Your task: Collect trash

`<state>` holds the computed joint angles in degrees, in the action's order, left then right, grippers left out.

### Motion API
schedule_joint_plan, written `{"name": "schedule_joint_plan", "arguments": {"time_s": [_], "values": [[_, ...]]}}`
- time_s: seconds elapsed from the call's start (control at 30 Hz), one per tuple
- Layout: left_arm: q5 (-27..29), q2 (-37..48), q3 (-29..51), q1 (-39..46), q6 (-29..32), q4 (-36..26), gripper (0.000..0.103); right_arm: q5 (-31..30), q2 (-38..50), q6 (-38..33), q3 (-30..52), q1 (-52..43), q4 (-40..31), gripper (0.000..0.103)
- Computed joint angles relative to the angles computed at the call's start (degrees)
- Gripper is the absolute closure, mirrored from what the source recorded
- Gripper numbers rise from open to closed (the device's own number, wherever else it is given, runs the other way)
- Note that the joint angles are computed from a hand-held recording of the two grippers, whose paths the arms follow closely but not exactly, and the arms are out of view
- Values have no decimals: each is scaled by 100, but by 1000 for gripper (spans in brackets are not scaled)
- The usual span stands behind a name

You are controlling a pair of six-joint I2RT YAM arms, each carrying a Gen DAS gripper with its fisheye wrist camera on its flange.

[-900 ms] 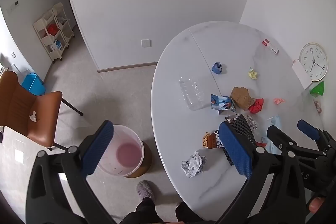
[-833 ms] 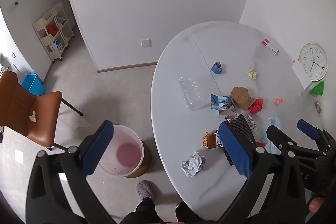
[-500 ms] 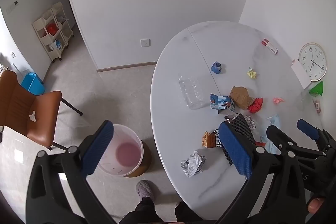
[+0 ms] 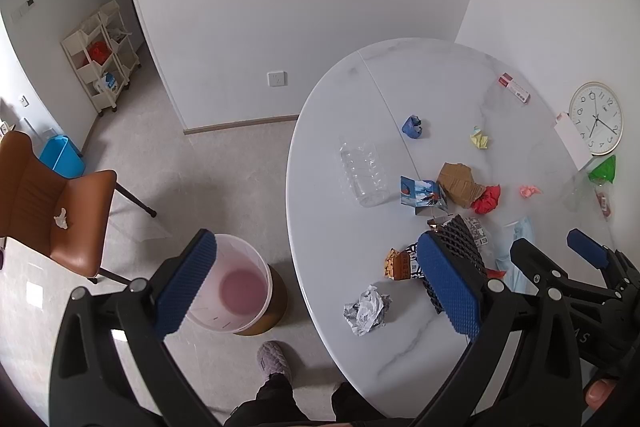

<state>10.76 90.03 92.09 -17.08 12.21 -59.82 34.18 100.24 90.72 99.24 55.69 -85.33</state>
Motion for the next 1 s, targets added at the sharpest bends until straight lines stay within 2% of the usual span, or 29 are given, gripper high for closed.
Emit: {"name": "schedule_joint_plan", "arguments": {"time_s": [1.0], "values": [[27,7,-36,37,25,16,7,-8,-53,-5,-67,12,9,2]]}}
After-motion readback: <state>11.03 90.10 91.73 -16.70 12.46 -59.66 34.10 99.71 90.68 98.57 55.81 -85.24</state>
